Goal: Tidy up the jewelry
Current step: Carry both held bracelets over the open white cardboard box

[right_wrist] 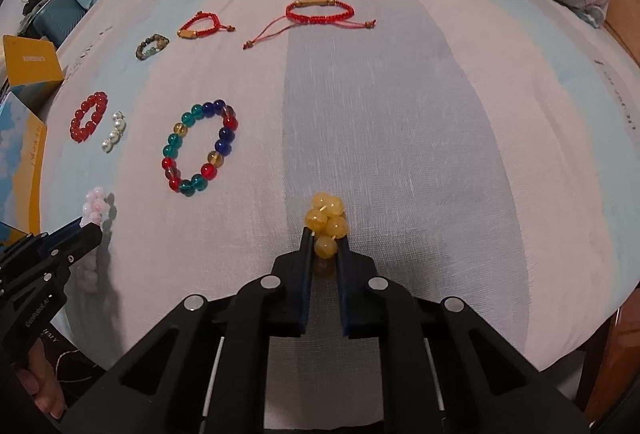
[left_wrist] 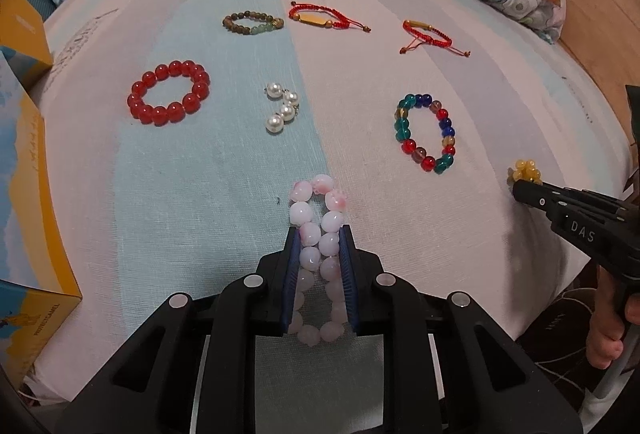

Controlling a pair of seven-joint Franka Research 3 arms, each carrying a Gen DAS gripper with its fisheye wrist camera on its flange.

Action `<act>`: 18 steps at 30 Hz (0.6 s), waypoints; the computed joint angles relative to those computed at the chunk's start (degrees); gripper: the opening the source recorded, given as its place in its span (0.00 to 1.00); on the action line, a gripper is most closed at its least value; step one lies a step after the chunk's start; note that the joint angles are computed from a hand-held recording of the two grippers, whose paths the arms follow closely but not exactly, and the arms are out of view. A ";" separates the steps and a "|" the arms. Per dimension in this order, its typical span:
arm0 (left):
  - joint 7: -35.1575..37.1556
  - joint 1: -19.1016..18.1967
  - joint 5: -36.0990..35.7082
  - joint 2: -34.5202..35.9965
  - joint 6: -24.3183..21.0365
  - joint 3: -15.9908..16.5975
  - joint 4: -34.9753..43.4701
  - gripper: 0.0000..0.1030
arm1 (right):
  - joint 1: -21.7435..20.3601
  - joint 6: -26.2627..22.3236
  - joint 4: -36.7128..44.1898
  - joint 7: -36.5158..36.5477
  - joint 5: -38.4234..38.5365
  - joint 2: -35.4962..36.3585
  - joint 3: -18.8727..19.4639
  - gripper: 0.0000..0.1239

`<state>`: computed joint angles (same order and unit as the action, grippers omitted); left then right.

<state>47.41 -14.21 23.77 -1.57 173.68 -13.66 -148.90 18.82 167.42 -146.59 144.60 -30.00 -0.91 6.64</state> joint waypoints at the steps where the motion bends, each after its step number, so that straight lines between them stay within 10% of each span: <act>1: 0.04 -0.01 -0.05 -0.16 0.15 0.02 -0.09 0.19 | -0.15 0.25 0.02 1.39 -1.55 -0.17 -0.04 0.07; 18: -1.03 0.74 -0.83 -5.28 0.02 -1.30 -1.80 0.18 | -5.17 1.46 -1.67 13.89 -13.27 -5.78 4.24 0.07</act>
<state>46.38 -13.47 22.93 -6.85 173.70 -14.96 -150.70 13.65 168.88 -148.26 158.49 -43.27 -6.69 10.88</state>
